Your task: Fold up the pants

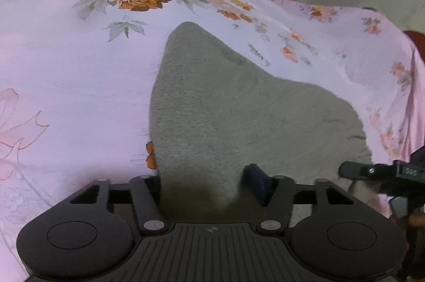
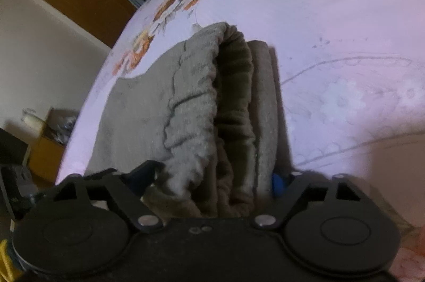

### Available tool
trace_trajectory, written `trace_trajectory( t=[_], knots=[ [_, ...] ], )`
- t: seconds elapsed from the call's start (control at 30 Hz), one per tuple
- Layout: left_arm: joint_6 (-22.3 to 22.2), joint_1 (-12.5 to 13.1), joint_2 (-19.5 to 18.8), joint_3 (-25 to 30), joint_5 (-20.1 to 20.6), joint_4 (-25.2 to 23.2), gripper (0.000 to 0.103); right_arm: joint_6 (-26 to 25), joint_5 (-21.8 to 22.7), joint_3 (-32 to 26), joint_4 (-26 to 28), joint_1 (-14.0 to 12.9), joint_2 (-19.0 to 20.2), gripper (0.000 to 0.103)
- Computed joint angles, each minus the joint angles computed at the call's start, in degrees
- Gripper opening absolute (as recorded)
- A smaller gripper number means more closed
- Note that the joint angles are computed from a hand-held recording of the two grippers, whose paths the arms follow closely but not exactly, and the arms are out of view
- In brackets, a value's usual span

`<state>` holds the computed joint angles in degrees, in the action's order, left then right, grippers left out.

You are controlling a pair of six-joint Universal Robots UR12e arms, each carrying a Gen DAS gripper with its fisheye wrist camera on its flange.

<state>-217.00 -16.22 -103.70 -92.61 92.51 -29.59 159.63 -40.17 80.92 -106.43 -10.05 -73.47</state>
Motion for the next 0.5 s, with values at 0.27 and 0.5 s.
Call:
trace_trajectory(
  t=[0.27,0.5],
  knots=[
    [-2.3,3.6,1.1,-3.0,-10.8,4.4,0.036,-10.4,8.1,-6.7,21.5,-2.3,3.9,0.067],
    [-4.5,3.3,-1.0,-2.0,-11.1,6.3,0.043,-9.0,7.2,-5.2,15.4,-0.6,3.6,0.068]
  ],
)
